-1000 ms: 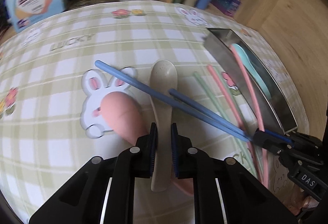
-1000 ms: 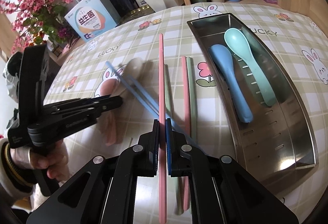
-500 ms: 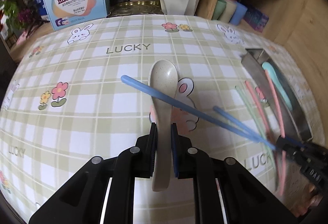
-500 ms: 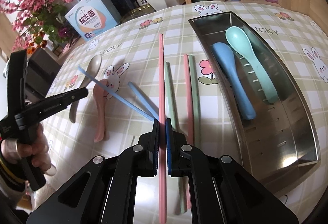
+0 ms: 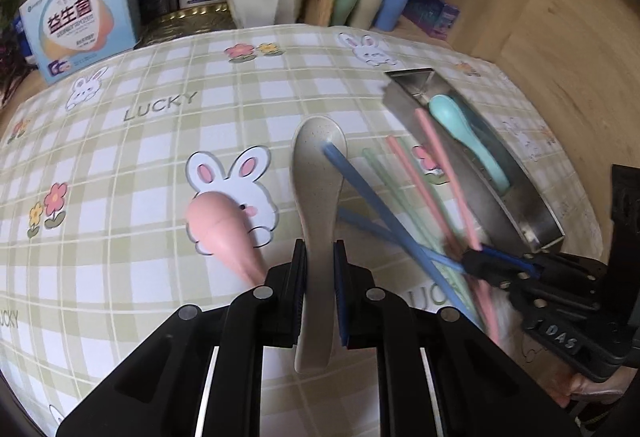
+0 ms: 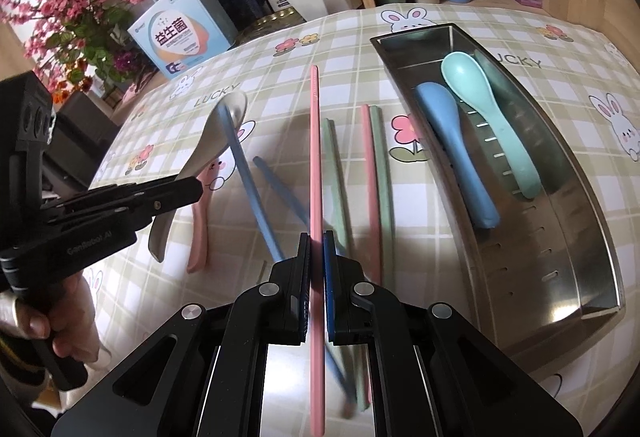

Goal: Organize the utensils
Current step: 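Hold the beige spoon raised in the left gripper and the pink chopstick in the right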

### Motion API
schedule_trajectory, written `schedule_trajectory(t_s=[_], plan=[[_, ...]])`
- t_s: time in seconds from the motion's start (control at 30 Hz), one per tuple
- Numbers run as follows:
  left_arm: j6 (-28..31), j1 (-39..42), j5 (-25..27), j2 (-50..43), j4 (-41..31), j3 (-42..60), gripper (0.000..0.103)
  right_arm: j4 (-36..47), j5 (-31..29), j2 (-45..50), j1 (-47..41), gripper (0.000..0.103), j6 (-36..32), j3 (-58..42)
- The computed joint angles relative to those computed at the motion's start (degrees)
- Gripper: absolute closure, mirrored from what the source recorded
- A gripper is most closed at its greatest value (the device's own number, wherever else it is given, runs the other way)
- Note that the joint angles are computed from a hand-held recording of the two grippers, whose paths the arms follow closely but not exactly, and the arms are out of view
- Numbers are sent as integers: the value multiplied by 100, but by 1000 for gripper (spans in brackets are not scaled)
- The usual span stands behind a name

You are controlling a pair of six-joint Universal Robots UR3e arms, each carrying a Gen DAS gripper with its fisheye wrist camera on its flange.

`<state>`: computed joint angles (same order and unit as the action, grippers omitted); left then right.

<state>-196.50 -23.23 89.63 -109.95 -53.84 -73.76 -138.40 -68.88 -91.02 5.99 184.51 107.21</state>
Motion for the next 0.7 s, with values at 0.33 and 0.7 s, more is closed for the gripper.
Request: schedule_trajectory(t_s=[0.33, 0.7], plan=[[-372, 321, 229, 418, 146, -654, 90, -57, 45, 42, -46, 97, 5, 113], [-663, 167, 175, 776, 646, -1076, 90, -9, 330, -184, -321, 97, -107, 77]])
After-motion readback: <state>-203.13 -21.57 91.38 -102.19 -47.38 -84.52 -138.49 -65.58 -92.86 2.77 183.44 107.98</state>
